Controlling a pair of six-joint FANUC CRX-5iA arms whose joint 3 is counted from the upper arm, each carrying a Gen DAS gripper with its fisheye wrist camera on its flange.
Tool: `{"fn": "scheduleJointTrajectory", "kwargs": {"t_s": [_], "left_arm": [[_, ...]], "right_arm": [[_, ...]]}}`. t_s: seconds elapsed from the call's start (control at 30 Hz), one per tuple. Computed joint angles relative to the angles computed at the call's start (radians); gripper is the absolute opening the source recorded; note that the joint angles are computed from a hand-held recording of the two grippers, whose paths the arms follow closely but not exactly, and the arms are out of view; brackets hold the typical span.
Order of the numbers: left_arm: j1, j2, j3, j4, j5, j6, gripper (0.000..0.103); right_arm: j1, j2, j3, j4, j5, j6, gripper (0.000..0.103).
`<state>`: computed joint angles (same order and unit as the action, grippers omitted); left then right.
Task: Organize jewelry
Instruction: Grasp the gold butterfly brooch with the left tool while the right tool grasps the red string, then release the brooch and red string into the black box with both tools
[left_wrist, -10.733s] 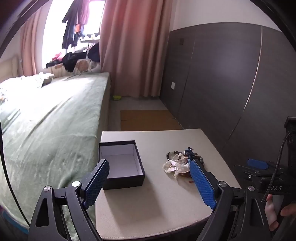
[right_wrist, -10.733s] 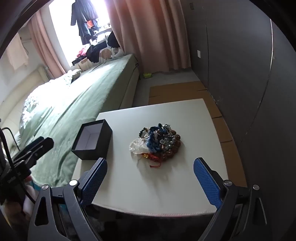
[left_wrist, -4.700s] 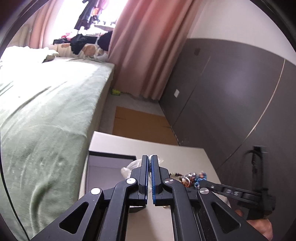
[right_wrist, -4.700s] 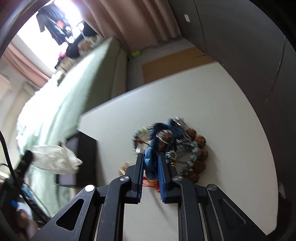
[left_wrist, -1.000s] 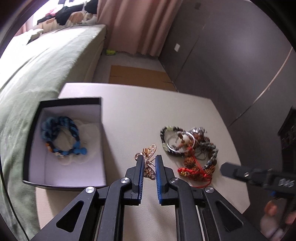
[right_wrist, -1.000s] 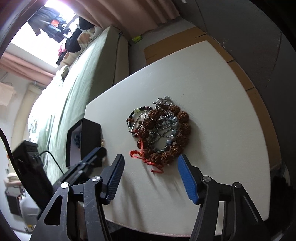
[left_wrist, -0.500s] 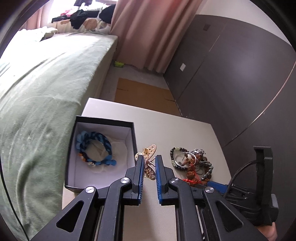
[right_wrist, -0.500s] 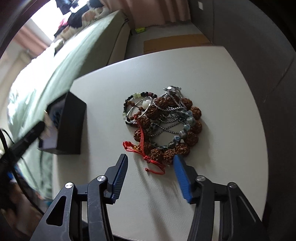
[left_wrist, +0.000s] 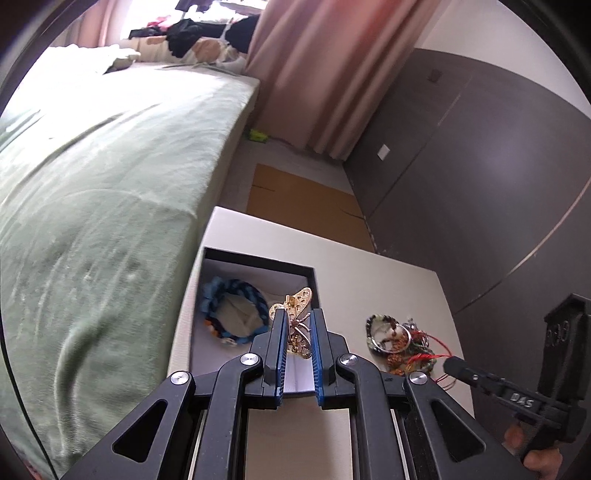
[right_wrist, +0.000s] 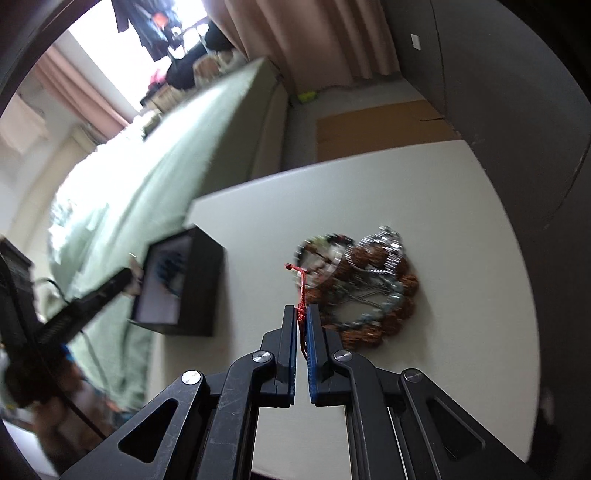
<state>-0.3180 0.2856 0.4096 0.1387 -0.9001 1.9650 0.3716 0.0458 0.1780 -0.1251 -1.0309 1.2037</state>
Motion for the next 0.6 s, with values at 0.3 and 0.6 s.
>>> {"fn": "scheduleJointTrajectory", "kwargs": {"t_s": [0.3, 0.6], "left_arm": [[0.014, -0.045, -0.037, -0.059, 0.072, 0.093, 0.078], [0.062, -0.080, -0.090, -0.038, 0.085, 0.124, 0.078]], "right_arm": [[0.020, 0.010, 0.038, -0.159, 0.103, 0.040, 0.006], [0.014, 0.039, 0.081, -0.320, 0.141, 0.124, 0.006]]}}
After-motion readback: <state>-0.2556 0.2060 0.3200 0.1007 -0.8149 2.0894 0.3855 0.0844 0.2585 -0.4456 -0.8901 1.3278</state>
